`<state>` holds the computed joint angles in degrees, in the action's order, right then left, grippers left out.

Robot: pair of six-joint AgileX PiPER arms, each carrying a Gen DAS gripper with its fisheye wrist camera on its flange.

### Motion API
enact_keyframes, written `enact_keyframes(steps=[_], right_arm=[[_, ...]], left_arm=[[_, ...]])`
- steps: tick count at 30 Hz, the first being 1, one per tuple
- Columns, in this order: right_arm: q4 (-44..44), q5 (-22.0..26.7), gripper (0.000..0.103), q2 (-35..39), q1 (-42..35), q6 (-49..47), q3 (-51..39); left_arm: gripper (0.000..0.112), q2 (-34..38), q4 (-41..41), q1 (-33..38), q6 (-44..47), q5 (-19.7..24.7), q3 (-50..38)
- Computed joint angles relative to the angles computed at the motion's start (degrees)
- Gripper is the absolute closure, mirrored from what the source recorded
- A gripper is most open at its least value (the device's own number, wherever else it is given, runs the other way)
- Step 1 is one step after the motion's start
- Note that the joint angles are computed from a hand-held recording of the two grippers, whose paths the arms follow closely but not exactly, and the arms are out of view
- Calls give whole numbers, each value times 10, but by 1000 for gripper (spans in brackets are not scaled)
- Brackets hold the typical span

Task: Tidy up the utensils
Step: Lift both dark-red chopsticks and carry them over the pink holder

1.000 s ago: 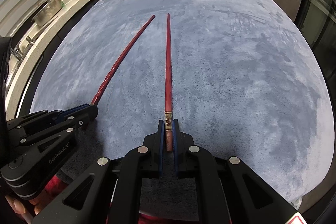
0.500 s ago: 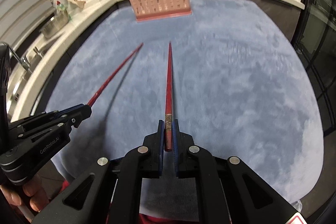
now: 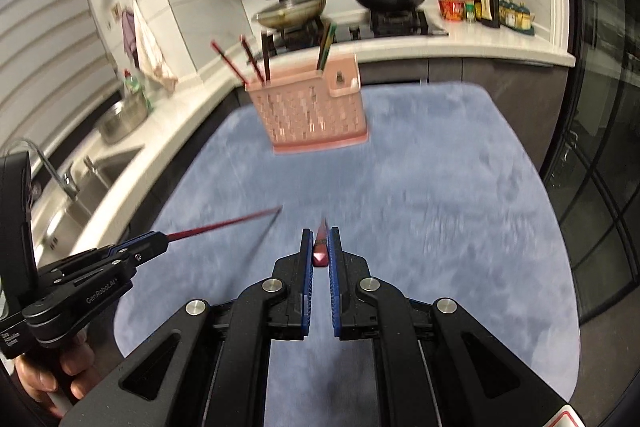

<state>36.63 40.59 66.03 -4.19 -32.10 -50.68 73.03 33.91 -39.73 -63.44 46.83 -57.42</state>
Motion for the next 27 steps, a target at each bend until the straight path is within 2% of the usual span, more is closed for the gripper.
enact_keyframes(steps=[7,17,22,27], right_arm=[[41,8,96,63,-12,-10,-95],[47,8,96,154,4,27,-246],[55,29,96,214,7,53,-365],[18,49,96,304,25,120,-548]], left_arm=[[106,33,-27,73,81,-6,-93],[106,104,-79,149,197,2,-260],[106,159,-94,182,251,24,-398],[106,234,-106,209,295,52,-556]])
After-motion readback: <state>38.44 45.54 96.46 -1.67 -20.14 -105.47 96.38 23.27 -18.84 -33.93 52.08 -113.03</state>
